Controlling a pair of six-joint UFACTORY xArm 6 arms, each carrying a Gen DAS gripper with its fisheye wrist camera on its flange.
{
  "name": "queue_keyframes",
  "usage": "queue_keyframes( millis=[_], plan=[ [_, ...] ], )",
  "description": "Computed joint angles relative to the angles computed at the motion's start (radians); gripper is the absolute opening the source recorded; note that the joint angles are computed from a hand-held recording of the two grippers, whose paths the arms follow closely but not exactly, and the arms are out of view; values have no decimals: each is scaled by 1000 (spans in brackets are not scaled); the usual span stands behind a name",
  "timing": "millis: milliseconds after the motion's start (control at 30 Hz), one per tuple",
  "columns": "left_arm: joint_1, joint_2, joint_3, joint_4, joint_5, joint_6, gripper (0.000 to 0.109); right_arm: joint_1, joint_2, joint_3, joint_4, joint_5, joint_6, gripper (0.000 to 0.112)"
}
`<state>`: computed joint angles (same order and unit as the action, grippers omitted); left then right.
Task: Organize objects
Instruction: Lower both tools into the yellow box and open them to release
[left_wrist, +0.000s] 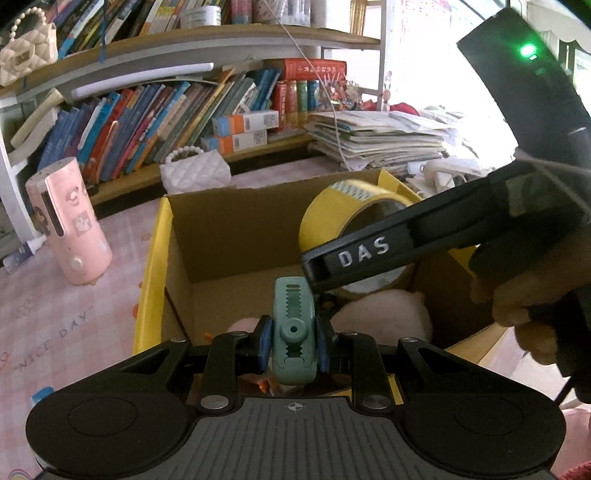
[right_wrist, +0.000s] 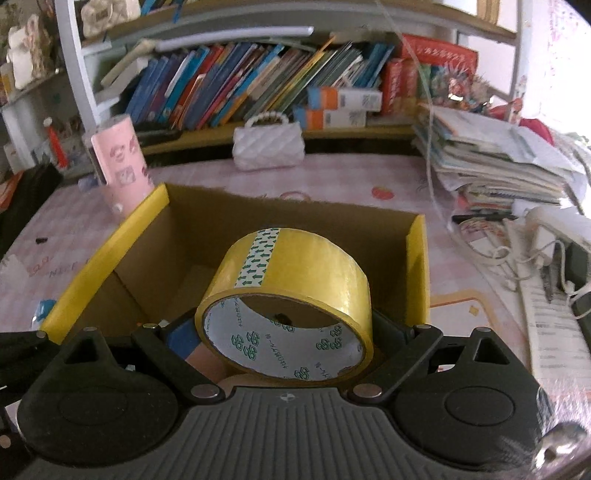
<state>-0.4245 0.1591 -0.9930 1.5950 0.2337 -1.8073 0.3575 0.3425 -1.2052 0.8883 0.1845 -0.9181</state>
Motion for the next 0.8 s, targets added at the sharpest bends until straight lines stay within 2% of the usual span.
queue_keyframes(
  millis=[200, 467, 567, 600, 633, 700, 800],
  plan=[
    [7, 3, -3, 6, -9, -7, 24, -7, 33, -35, -132, 30, 125, 94],
    [-11, -48, 39, 76, 65, -127, 26, -4, 45, -42, -193, 21, 173, 94],
    [-13, -71, 56, 91, 75, -149, 35, -3, 42, -37, -179, 15, 169, 95],
    [-16, -81, 63, 99, 80, -157, 41, -2, 39, -35, -164, 13, 159, 95],
    [-18, -89, 68, 103, 83, -159, 53, -2, 37, -32, -146, 10, 148, 95],
    [-36, -113, 85, 119, 122, -175, 65, 1, 28, -21, -107, 0, 128, 95],
    [-56, -150, 110, 138, 162, -195, 77, 10, 1, 5, -44, -27, 90, 97]
  ],
)
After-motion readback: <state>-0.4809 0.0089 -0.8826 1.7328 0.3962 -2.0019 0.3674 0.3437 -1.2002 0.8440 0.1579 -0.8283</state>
